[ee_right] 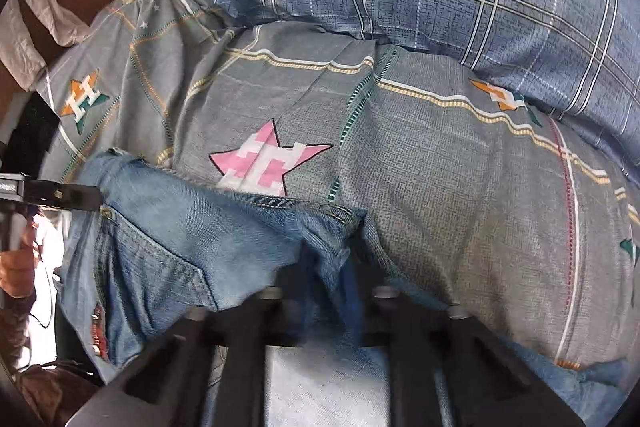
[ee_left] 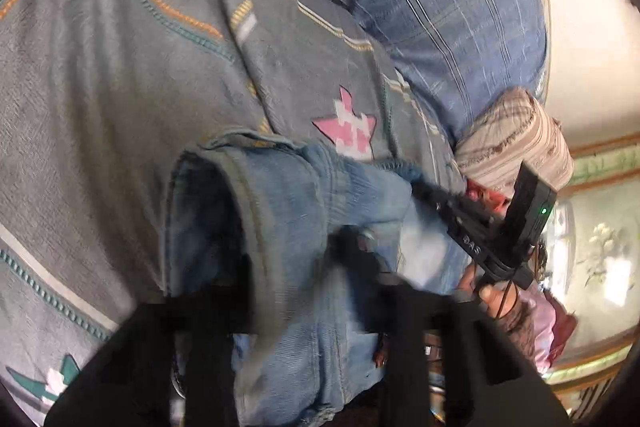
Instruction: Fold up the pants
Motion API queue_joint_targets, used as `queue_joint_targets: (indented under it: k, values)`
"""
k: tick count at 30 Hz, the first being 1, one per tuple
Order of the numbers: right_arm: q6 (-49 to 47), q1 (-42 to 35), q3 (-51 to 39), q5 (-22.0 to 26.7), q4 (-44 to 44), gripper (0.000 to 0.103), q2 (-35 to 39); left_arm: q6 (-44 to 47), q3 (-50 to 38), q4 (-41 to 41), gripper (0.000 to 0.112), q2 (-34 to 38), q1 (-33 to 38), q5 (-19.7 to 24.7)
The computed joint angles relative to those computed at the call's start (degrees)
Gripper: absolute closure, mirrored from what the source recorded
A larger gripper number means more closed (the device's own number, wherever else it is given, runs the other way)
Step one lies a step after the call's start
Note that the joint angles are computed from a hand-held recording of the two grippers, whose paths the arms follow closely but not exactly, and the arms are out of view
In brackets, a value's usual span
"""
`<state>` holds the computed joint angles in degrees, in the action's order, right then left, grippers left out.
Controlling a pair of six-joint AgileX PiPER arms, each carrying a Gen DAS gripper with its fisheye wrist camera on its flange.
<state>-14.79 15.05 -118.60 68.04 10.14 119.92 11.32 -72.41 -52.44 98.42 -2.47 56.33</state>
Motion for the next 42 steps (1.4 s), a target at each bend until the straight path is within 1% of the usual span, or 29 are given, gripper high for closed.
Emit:
queue_joint_targets:
  k: [2,3,4,5,6,7,9,10,11,12,14,17,18,19,21,22,24,27,28,30,33,35,36,37,38,39,40,41,42]
  values:
    - [0.5,3.2,0.5,-2.6,-5.1,0.098,-1.6,-1.8,1.6,2.2,0.099,-3.4,-1.3,-1.8]
    - [0.8,3.5,2.9,-5.7,-5.1,0.098,-4.0,-3.2,3.3,4.6,0.099,-6.0,-2.6,-4.4]
    - [1.0,3.2,4.7,-8.4,-4.0,0.098,-5.7,-4.5,3.7,6.7,0.099,-6.6,-3.7,-5.6]
    - [1.4,2.5,6.9,-11.5,-2.3,0.098,-7.2,-5.6,3.9,8.4,0.099,-6.5,-4.6,-6.6]
    - [2.4,2.0,7.1,-12.6,-1.6,0.098,-6.5,-6.9,3.6,10.3,0.099,-5.5,-5.4,-7.2]
    - [3.2,1.8,6.1,-11.7,-2.1,0.098,-4.7,-8.4,3.2,11.7,0.097,-3.6,-5.8,-7.3]
    - [6.0,2.6,6.0,-11.3,-5.2,0.093,-0.9,-8.2,3.3,10.3,0.095,-2.6,-5.4,-7.4]
    - [6.1,2.4,7.6,-13.4,-4.6,0.091,-1.5,-8.2,3.3,10.1,0.094,-2.9,-5.0,-6.9]
    - [7.2,2.3,8.7,-14.8,-4.9,0.076,-2.8,-7.9,3.2,9.7,0.094,-3.2,-4.6,-6.4]
    - [8.5,1.9,7.9,-14.0,-4.9,0.073,-3.1,-7.4,3.5,9.4,0.092,-4.1,-4.1,-6.0]
    - [9.4,0.7,8.3,-12.7,-2.7,0.073,-5.4,-7.3,4.3,10.0,0.091,-6.7,-3.4,-5.2]
    - [8.5,-0.5,17.2,-15.1,4.1,0.07,-14.8,-6.2,8.4,9.4,0.073,-12.1,-2.3,-5.1]
    - [6.0,-1.3,21.8,-15.4,8.6,0.064,-18.9,-5.2,10.6,7.3,0.063,-14.3,-1.4,-4.8]
    - [3.9,-1.9,24.9,-15.3,12.1,0.061,-21.6,-4.0,12.8,5.4,0.057,-16.4,-0.6,-4.5]
    - [-0.6,-2.6,33.0,-15.3,20.2,0.052,-27.4,-2.3,17.8,1.2,0.054,-20.8,0.8,-4.1]
    - [-2.9,-3.1,36.9,-14.6,24.9,0.051,-29.8,-2.4,19.6,0.3,0.048,-22.5,0.9,-4.0]
    - [-7.4,-4.2,45.0,-12.2,34.8,0.051,-33.6,-2.7,23.2,-1.9,0.043,-25.5,1.2,-4.0]
    - [-11.8,-5.3,53.9,-7.5,46.1,0.051,-34.7,-1.4,27.8,-6.8,0.043,-26.7,1.9,-2.7]
    - [-11.8,-5.3,55.5,-6.7,47.6,0.051,-34.3,0.1,28.6,-8.6,0.042,-25.8,2.5,-1.9]
    - [-11.0,-5.2,57.6,-6.8,49.5,0.05,-33.7,0.0,29.4,-10.7,0.04,-24.0,2.1,-2.8]
    - [-10.5,-6.8,59.6,-6.9,55.7,0.046,-30.3,1.8,31.1,-15.8,0.039,-21.2,3.0,-1.5]
    - [-8.8,-6.4,59.4,-7.2,56.9,0.046,-28.4,1.4,30.8,-16.4,0.039,-19.9,2.4,-2.2]
    - [-7.7,-5.6,59.3,-8.6,56.9,0.046,-28.0,1.1,30.7,-16.5,0.04,-20.0,2.4,-2.4]
    - [-7.3,-4.9,59.7,-10.4,57.2,0.046,-28.1,0.7,30.4,-16.8,0.051,-20.2,2.4,-3.1]
    - [-7.2,-4.3,60.3,-12.5,58.1,0.049,-28.3,0.8,30.0,-16.6,0.066,-20.8,2.4,-4.0]
    - [-7.6,-3.7,60.6,-13.9,59.3,0.06,-28.1,-0.6,27.7,-14.1,0.091,-21.4,2.0,-5.0]
    - [-6.8,-2.9,60.1,-15.2,58.8,0.07,-27.7,-0.3,26.5,-13.7,0.098,-21.6,2.1,-5.1]
    - [-5.9,-2.4,59.2,-16.2,57.6,0.076,-27.2,-0.6,24.0,-12.3,0.099,-22.2,2.0,-5.4]
    - [-6.2,-2.4,58.5,-16.7,58.2,0.08,-27.2,-2.4,21.8,-8.8,0.101,-23.6,0.9,-7.6]
